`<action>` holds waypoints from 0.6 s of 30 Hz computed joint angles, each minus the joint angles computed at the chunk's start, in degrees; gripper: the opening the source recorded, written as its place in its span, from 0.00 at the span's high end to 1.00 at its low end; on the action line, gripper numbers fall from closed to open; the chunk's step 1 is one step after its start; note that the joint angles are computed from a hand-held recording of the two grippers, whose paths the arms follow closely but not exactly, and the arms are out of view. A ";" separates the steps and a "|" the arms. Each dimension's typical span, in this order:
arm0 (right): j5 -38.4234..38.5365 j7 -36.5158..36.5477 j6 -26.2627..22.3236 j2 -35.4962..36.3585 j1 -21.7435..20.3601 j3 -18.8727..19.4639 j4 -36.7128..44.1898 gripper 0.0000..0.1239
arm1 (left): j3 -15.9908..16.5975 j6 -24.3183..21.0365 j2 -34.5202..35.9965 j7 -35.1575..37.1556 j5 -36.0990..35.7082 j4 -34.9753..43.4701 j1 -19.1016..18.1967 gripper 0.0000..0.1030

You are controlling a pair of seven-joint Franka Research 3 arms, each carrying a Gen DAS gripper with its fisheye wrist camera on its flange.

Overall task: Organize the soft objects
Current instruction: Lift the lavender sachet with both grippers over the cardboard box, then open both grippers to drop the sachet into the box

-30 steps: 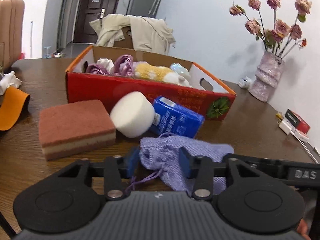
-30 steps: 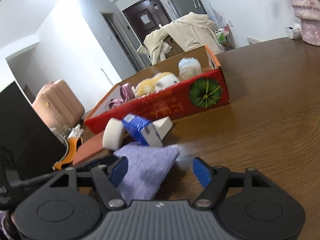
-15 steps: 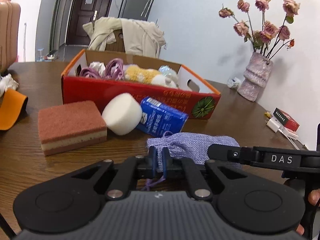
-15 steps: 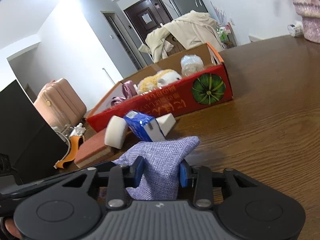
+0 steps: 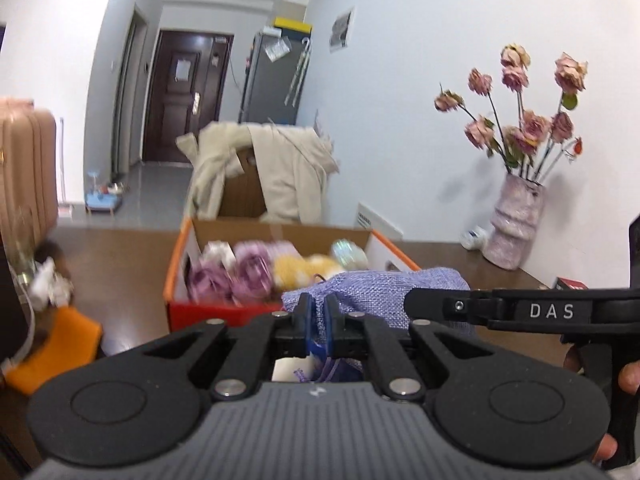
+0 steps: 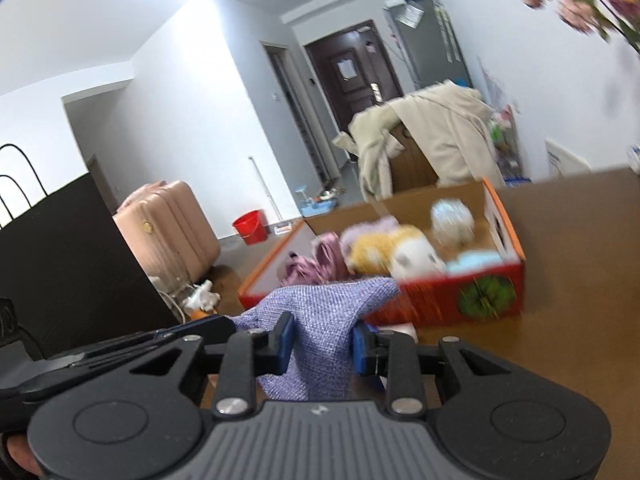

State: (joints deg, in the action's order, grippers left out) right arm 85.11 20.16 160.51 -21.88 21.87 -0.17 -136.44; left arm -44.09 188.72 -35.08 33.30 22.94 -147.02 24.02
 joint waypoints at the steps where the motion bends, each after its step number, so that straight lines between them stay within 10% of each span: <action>1: -0.60 -0.20 0.18 1.24 0.06 0.29 1.65 0.77 | -0.23 0.22 0.33 0.29 0.23 0.58 0.98 0.93; 12: -9.48 5.85 -5.28 19.99 -1.26 2.68 22.24 0.83 | -8.45 0.40 10.20 3.93 0.34 10.34 16.88 0.93; 18: -19.95 16.88 -2.83 31.73 -3.16 5.77 32.48 0.85 | -19.87 -3.47 18.10 2.93 3.18 15.24 29.30 0.93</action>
